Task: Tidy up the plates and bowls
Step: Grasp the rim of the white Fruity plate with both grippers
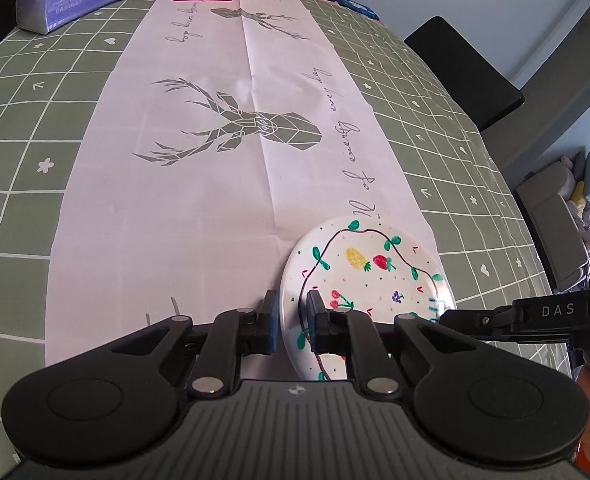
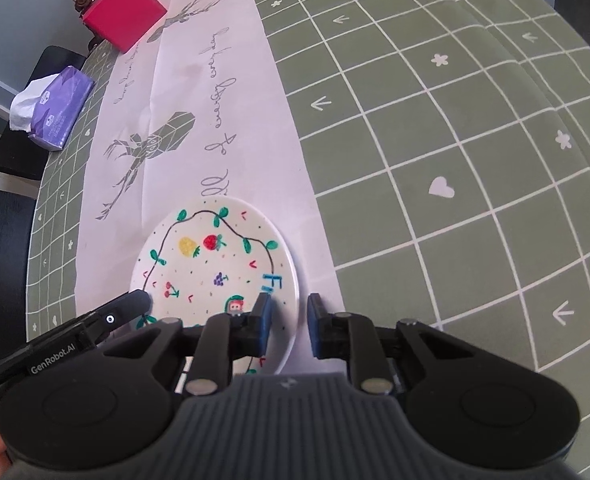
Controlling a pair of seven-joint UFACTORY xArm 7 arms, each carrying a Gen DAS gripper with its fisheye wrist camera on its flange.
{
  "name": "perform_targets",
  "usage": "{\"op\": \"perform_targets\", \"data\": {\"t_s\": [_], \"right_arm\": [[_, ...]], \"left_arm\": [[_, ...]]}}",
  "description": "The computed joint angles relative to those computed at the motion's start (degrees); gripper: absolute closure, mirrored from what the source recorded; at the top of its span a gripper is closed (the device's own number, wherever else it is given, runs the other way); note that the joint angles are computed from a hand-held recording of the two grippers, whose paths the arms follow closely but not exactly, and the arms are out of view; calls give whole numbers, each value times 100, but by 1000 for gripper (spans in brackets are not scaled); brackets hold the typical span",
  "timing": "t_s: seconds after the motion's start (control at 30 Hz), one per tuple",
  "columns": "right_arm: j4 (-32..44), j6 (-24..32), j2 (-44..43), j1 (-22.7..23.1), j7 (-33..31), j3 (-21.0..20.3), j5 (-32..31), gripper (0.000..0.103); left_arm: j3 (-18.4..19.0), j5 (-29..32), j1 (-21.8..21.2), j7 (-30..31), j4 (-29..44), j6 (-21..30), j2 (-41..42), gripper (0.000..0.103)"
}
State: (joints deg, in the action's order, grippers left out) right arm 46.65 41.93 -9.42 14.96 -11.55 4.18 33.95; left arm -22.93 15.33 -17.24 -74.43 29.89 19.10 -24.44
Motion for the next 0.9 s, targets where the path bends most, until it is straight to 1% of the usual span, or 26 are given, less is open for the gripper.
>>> {"op": "perform_targets", "data": {"t_s": [0.17, 0.27, 0.4, 0.6, 0.9], "right_arm": [[-68, -31, -62, 27, -12, -16, 68, 92], [-48, 85, -35, 18, -169, -102, 313, 89], [-10, 204, 0, -45, -213, -125, 498, 87], [-91, 75, -74, -56, -260, -57, 354, 94], [-176, -62, -188, 14, -207, -42, 210, 93]], "left_arm": [[-67, 72, 50, -110, 66, 106, 21, 87], [-68, 117, 51, -156, 85, 131, 32, 87], [-78, 168, 59, -227, 74, 114, 30, 87], [-132, 267, 80, -338, 129, 213, 44, 87], [-147, 403, -7, -432, 242, 495, -4, 87]]}}
